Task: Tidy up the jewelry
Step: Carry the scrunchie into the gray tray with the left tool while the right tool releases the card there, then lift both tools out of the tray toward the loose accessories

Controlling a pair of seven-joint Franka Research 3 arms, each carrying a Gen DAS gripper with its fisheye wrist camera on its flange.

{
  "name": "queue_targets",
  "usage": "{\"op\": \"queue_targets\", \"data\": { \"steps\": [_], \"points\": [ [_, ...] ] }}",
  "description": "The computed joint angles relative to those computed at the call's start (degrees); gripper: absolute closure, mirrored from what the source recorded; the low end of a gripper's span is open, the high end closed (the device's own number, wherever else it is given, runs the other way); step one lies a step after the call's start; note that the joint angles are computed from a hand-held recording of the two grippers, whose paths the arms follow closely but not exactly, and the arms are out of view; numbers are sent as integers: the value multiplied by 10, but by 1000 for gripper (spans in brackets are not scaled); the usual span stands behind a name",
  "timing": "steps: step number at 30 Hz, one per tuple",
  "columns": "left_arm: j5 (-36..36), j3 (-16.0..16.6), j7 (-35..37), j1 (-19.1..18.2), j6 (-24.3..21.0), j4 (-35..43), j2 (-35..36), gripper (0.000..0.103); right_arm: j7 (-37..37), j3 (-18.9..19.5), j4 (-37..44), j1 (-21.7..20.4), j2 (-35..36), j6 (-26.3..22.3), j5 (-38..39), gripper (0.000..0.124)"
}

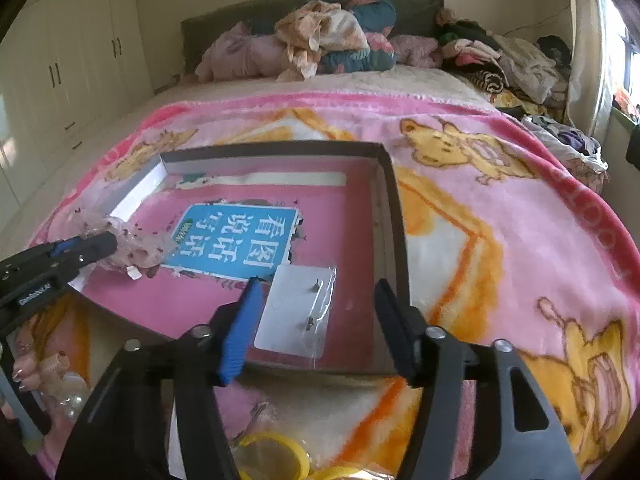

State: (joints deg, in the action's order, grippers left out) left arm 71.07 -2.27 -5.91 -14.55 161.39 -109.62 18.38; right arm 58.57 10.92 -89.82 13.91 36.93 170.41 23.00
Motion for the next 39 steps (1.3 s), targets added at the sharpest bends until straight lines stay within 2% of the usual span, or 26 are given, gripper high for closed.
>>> {"op": "queue_targets", "data": {
  "steps": [6,10,14,16,17,19,27,32,39],
  "points": [
    [12,0,-22,-2,-11,-11,-10,67,-25,30,-43,-23,-26,49,21,51],
    [29,-5,-42,-3,-24,-20,-23,49,-46,63,-72,-50,-43,80,39,45],
    [47,-13,-60,0,-36,-29,-37,38,-60,89,-97,-75,-59,101,52,44],
    [61,-17,-73,0,-45,-37,-49,27,-64,102,-109,-86,-66,110,57,43],
    [70,-20,-83,1,-47,-41,-55,27,-70,114,-118,-97,-71,117,60,43],
    [87,-26,-103,3,-51,-49,-67,17,-74,129,-130,-110,-79,130,62,43],
    [162,-56,-183,12,-82,-88,-122,12,-78,256,-208,-229,-110,191,31,41],
    [187,-77,-206,15,-103,-112,-151,12,-48,341,-261,-318,-126,220,-14,39],
    [205,-97,-217,12,-117,-133,-174,12,12,425,-328,-417,-148,252,-83,38]
  ]
}}
